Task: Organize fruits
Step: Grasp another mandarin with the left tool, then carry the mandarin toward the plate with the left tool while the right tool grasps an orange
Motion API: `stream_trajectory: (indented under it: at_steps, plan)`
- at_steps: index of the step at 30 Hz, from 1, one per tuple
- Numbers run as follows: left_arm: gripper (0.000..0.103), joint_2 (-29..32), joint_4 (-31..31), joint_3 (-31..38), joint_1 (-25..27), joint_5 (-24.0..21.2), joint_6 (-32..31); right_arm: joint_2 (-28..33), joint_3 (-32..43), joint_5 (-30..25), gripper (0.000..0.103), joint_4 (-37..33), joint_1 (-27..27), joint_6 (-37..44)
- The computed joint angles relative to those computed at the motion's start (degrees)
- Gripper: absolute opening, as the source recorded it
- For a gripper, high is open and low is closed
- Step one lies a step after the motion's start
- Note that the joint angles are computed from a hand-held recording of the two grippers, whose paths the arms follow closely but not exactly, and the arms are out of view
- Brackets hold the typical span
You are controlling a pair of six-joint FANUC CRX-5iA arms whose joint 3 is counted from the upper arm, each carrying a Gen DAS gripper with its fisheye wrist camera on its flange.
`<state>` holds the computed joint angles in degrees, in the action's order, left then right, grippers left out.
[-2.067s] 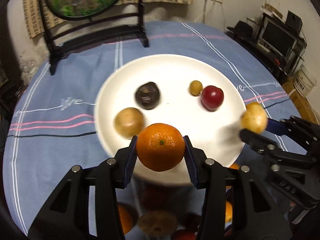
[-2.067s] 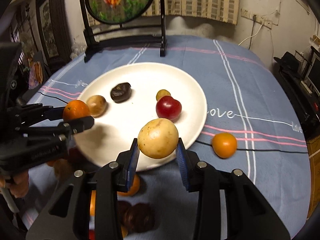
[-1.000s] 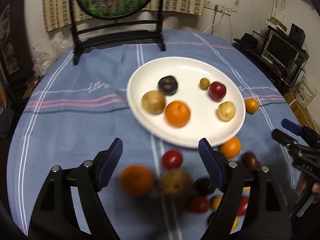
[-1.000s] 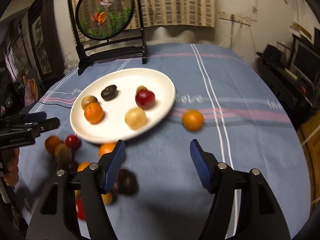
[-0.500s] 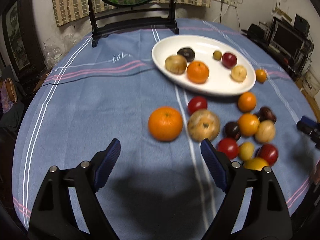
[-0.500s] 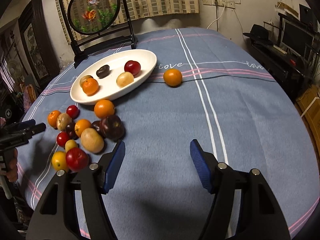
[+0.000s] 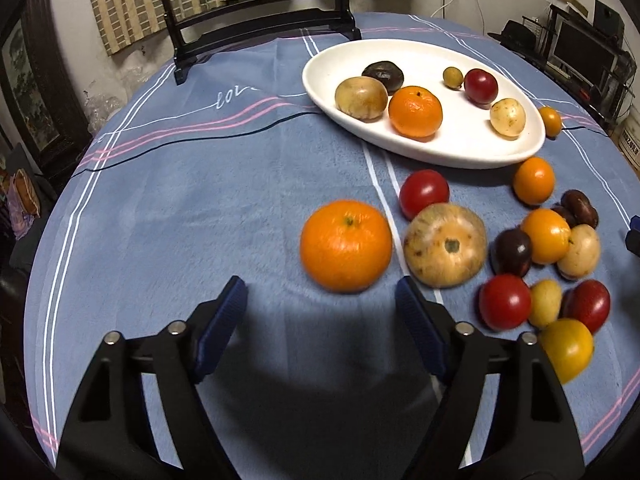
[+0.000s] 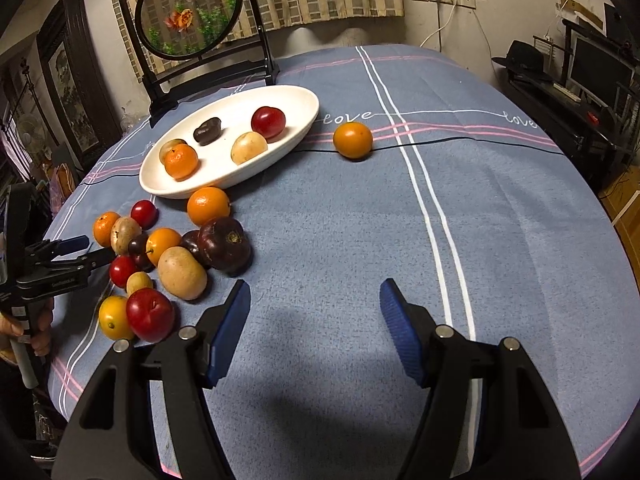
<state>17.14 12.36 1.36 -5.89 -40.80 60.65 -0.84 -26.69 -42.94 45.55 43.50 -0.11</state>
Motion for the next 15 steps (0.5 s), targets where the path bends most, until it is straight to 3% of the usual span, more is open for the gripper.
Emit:
stream_trajectory:
  at_steps: [5,7,11,15]
  plan:
    - [0.062,2.17,3.78,1.67,0.03,-0.92,-2.75,1.1,1.3,1.33,0.067,-2.21,-1.38,1.64]
    - [0.046,2.62,6.49,1.64,0.21,-1.6,-5.2,1.86,2.26,1.16,0.067,-2.81,-2.02,2.53]
    - [0.045,1.84,4.76,0.69,-0.61,0.58,-4.7,3.43,4.52,-0.34,0.067,-2.24,-3.32,4.96]
    - [0.045,1.61,8.03,-0.4,-0.06,-0.03,-6.17,7.87,10.44,-4.51,0.067,-1.63,-6.21,9.05]
